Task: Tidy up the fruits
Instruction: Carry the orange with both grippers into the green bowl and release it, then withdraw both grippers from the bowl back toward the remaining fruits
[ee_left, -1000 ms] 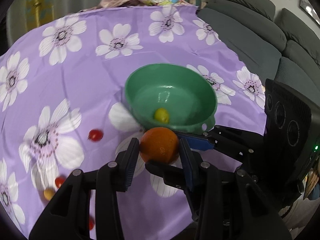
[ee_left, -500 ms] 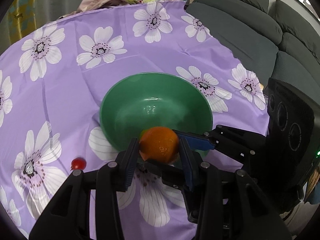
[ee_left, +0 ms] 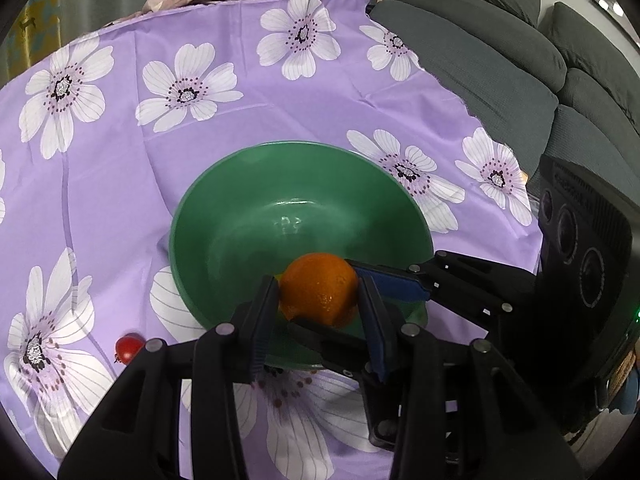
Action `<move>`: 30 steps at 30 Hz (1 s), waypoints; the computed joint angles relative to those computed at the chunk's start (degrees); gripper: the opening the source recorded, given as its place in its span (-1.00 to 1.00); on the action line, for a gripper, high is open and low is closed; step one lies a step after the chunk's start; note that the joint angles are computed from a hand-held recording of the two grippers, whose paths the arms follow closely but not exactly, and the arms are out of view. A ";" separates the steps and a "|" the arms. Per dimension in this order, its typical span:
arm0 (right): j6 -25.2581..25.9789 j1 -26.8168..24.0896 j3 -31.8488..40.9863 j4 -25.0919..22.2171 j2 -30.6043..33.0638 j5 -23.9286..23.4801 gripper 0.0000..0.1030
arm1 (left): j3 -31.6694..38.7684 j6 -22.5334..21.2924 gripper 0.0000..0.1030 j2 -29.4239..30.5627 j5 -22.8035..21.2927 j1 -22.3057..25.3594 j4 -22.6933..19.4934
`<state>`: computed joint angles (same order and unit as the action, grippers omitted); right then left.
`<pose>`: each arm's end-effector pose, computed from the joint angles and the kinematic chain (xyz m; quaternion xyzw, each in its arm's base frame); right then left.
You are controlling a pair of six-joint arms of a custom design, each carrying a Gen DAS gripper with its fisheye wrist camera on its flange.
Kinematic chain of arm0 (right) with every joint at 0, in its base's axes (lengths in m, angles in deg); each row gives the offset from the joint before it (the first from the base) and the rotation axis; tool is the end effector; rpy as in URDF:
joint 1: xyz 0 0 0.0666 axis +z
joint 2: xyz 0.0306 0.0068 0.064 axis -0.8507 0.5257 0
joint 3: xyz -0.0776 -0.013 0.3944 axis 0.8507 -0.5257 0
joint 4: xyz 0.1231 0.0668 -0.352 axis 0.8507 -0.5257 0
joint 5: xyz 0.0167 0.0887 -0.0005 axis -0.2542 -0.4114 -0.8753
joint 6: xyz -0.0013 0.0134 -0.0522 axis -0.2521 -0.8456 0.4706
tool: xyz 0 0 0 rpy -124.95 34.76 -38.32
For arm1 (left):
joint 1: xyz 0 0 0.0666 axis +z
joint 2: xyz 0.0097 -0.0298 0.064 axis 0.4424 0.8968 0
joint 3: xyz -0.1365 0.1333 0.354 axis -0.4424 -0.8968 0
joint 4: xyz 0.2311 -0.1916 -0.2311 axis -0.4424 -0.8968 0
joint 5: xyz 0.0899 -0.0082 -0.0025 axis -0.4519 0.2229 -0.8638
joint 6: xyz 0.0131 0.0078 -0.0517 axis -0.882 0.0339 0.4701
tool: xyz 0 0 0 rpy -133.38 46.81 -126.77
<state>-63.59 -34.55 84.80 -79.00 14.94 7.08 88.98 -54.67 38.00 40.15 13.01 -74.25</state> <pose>0.4854 0.2171 0.4504 -0.1573 0.8841 0.1615 0.4093 0.5074 -0.1319 0.5159 0.2277 0.9100 -0.1699 0.3019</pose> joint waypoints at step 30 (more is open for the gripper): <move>0.11 1.63 -3.41 -1.34 -4.11 3.14 -0.07 | -9.26 3.10 0.03 -8.55 -1.90 4.89 2.69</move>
<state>-63.48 -32.92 81.38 -80.34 10.83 10.22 79.72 -51.56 29.45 38.25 17.90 -71.56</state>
